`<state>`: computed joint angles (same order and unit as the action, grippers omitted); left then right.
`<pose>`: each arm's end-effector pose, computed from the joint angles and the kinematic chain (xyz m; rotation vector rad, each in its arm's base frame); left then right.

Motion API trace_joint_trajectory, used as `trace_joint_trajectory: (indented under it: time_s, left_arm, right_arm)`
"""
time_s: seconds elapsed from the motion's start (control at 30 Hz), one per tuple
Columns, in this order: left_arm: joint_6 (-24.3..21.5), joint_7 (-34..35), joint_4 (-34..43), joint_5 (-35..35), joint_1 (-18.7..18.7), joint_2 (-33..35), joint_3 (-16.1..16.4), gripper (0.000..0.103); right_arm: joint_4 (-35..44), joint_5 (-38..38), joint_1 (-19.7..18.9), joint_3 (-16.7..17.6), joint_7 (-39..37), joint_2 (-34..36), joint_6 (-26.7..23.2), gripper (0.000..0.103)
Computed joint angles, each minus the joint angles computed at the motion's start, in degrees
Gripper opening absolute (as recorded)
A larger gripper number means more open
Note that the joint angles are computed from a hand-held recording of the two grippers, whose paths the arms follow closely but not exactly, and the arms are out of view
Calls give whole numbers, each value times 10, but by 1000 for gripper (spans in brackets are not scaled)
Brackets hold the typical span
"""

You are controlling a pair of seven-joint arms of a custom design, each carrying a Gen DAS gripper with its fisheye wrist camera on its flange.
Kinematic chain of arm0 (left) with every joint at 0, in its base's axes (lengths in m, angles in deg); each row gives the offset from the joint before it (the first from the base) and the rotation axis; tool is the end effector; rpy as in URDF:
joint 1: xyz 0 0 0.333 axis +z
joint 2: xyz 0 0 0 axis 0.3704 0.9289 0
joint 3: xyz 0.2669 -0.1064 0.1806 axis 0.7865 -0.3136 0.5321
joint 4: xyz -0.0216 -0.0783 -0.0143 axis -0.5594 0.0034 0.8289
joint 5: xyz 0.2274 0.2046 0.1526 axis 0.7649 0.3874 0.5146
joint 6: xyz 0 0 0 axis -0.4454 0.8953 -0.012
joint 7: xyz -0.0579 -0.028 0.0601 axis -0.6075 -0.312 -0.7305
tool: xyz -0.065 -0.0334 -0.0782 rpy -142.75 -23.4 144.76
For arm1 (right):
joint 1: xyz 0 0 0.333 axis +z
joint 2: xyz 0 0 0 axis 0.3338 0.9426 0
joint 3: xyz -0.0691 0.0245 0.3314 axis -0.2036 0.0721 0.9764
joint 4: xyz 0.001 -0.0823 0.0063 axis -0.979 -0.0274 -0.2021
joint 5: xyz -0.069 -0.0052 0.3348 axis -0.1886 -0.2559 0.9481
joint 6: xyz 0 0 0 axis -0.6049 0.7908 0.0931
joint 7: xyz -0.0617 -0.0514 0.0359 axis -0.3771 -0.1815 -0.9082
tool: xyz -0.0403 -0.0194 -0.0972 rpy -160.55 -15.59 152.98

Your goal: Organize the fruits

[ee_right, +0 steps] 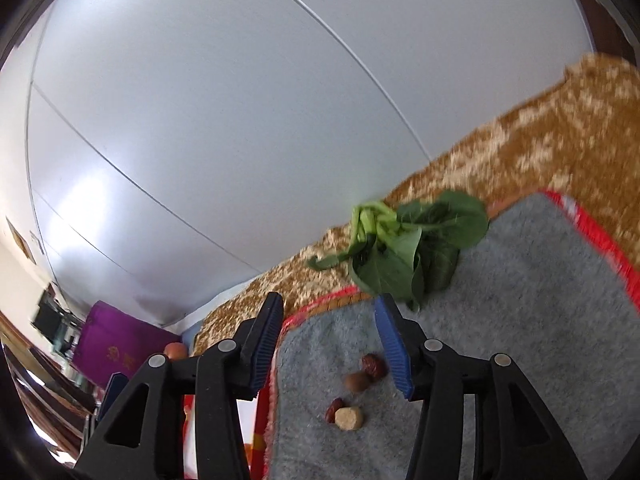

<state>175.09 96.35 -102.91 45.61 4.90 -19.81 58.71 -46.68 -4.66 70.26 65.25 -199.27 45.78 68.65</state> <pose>0.6698 -0.3321 0.5995 -0.5385 2.2060 -1.3373 0.5188 0.4861 0.5526 -0.3970 2.1074 -0.7408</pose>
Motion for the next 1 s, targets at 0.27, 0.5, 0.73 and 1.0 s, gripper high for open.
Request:
trace_joint_trajectory:
  time_s: [0.27, 0.5, 0.73, 1.0]
  left_arm:
    - [-1, -16, 8, 6, -2, 7, 4, 89]
    - [5, -23, 8, 11, -5, 7, 8, 89]
    - [9, -23, 4, 19, -7, 6, 10, 89]
    - [3, -27, 9, 19, -5, 8, 9, 89]
  right_arm:
    - [160, 0, 49, -45, -120, 83, -125, 74]
    - [120, 12, 46, -46, -88, 62, -104, 74]
    - [119, 8, 45, -43, -86, 62, -108, 74]
    - [124, 9, 45, -43, -91, 63, -107, 74]
